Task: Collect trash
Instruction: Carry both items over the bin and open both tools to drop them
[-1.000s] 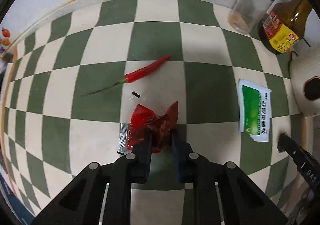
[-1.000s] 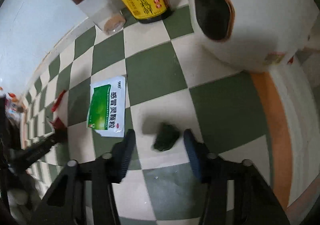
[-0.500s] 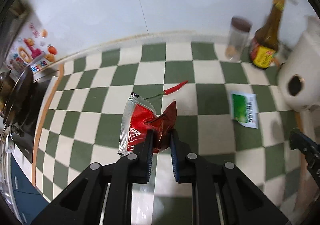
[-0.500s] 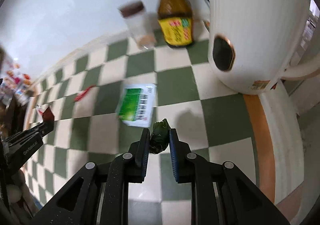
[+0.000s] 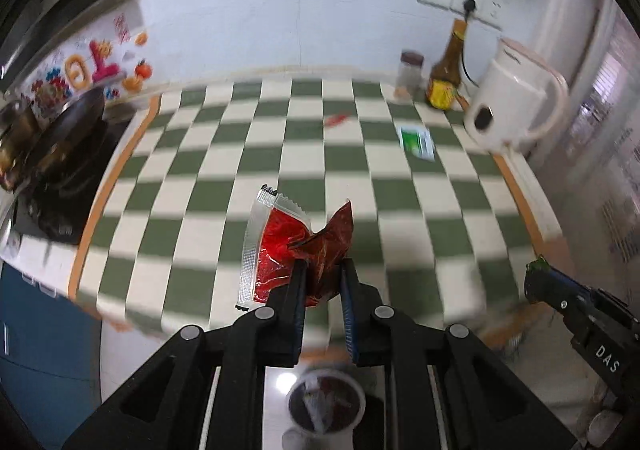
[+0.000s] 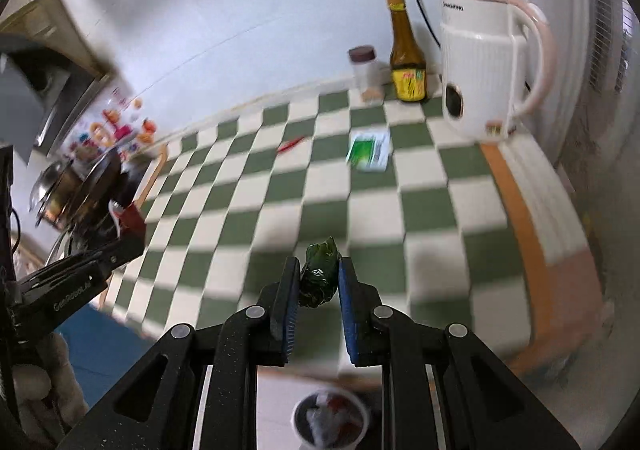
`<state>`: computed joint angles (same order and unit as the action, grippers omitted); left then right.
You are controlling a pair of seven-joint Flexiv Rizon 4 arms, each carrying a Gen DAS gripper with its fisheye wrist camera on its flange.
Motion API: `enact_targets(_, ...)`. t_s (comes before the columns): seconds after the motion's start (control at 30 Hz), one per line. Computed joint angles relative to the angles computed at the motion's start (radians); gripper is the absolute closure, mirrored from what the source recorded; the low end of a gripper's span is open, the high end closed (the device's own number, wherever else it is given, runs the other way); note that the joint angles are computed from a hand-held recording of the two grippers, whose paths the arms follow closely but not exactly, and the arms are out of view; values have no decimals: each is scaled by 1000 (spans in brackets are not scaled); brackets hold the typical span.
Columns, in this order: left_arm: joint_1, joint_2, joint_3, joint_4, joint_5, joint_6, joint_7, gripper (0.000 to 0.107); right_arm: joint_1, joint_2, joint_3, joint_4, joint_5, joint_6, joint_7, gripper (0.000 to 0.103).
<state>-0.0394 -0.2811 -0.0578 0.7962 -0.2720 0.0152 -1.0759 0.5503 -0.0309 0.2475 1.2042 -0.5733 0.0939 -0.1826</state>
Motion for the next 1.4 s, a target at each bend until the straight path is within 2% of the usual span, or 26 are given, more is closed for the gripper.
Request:
enact_targets(0.1, 39, 127, 40, 201, -28, -17, 98, 94, 83, -11, 55, -5, -27, -79, 136, 83)
enact_targets(0.2, 58, 203, 73, 328, -5, -67, 170, 94, 158, -20, 91, 11, 3, -129, 274, 83)
enact_targets(0.3, 66, 256, 94, 430, 39, -106, 217, 94, 200, -21, 108, 47, 72, -127, 368, 83)
enact_targets(0.43, 66, 284, 103, 557, 99, -148, 219, 94, 208, -5, 120, 161, 180, -48, 441, 83)
enact_targets(0.57, 65, 257, 103, 668, 140, -166, 173, 94, 176, 38, 132, 355, 300, 136, 512, 83)
enact_targets(0.77, 50, 184, 99, 868, 175, -56, 89, 94, 138, 28, 145, 660, 412, 493, 529, 83)
enact_targets(0.9, 44, 125, 95, 954, 182, 5, 54, 94, 136, -24, 142, 805, 427, 705, 568, 83)
enact_targets(1.07, 31, 59, 89, 1029, 199, 102, 52, 93, 143, -120, 114, 953, 388, 970, 643, 83)
enact_targets(1.17, 41, 28, 91, 1038, 172, 110, 49, 91, 150, -177, 84, 1008, 354, 1107, 682, 82)
enact_targets(1.2, 45, 18, 94, 1040, 170, 117, 45, 89, 155, -199, 69, 1028, 336, 1166, 694, 81)
enact_targets(1.23, 47, 10, 96, 1039, 172, 124, 40, 78, 157, -215, 61, 1043, 328, 1213, 699, 81)
enact_targets(1.27, 51, 3, 98, 1038, 169, 138, 38, 58, 160, -236, 50, 1056, 324, 1261, 704, 80)
enact_targets(1.3, 53, 6, 99, 1041, 167, 151, 38, 46, 160, -249, 45, 1062, 326, 1293, 701, 79)
enact_targets(1.33, 53, 11, 102, 1047, 176, 179, 37, 28, 156, -265, 48, 1062, 337, 1313, 688, 76)
enact_targets(1.37, 51, 17, 104, 1048, 186, 204, 36, 22, 145, -276, 62, 1055, 357, 1308, 669, 72)
enact_targets(1.4, 49, 22, 106, 1054, 202, 229, 38, 19, 127, -288, 84, 1040, 387, 1286, 642, 58)
